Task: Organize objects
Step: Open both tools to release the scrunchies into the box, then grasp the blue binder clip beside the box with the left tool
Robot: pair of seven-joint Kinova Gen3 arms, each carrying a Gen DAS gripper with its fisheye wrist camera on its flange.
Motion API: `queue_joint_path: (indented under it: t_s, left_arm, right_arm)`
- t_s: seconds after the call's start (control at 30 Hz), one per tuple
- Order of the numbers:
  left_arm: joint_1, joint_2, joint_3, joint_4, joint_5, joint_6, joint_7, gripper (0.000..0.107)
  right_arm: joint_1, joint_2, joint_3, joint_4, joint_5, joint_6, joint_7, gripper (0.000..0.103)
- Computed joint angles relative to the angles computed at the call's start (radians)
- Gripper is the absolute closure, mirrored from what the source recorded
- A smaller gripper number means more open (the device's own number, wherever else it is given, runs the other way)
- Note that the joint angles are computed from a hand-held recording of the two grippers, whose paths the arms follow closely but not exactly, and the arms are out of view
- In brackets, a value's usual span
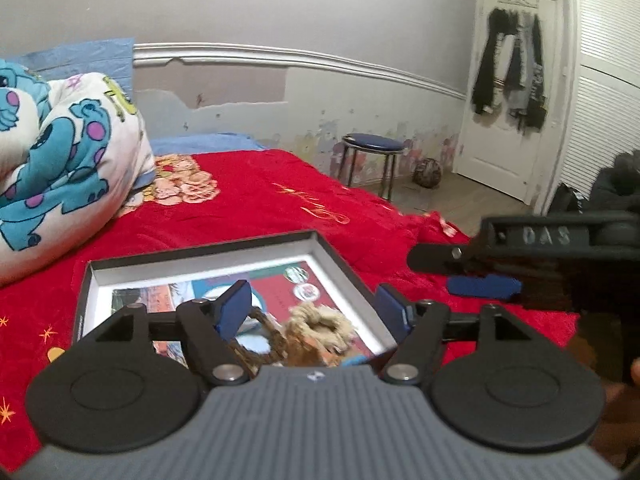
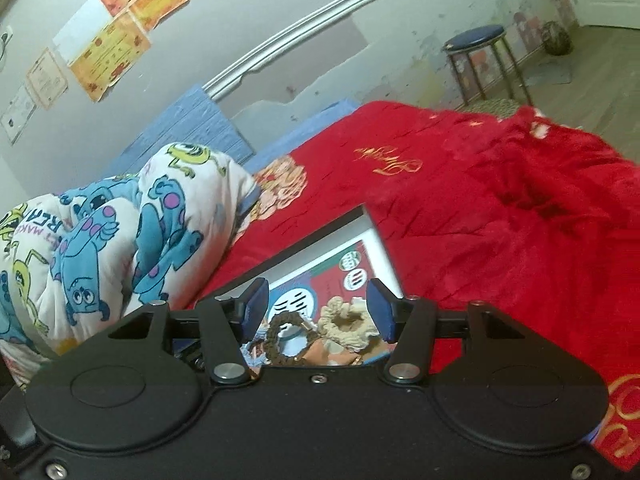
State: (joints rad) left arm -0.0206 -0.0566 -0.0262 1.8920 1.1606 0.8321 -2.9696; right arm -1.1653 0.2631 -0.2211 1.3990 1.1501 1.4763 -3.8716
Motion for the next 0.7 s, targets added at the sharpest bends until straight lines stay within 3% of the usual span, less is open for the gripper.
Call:
queue_joint_path:
  t_s: [0.2, 0.3, 0.43, 0.6, 0.7]
  left_arm:
    - [-0.003, -0.004, -0.007, 0.044, -0.046, 0.086, 0.025, 0.028]
    - [0.017, 0.012, 0.02, 0.064, -0.084, 0.065, 0.035, 0.028]
    - [0.05, 0.044, 0.057, 0.09, -0.132, 0.001, 0.088, 0.028]
    - [0.077, 0.079, 0.084, 0.108, -0.169, -0.1, 0.213, 0.045]
    - [0.081, 0.084, 0.093, 0.126, -0.147, -0.154, 0.205, 0.056]
  right_arm:
    - [-0.089, 0.025, -0.012, -0.028, -0.021, 0.13, -0.117, 0.049]
    - [-0.103, 0.034, -0.015, -0.032, -0.057, 0.155, -0.156, 0.049]
    - [-0.083, 0.047, -0.004, -0.057, -0.107, 0.151, -0.092, 0.049]
    - [-0.058, 0.043, 0.006, -0.047, -0.165, 0.103, -0.092, 0.049]
    - [-0.051, 0.039, 0.01, -0.036, -0.186, 0.091, -0.11, 0.049]
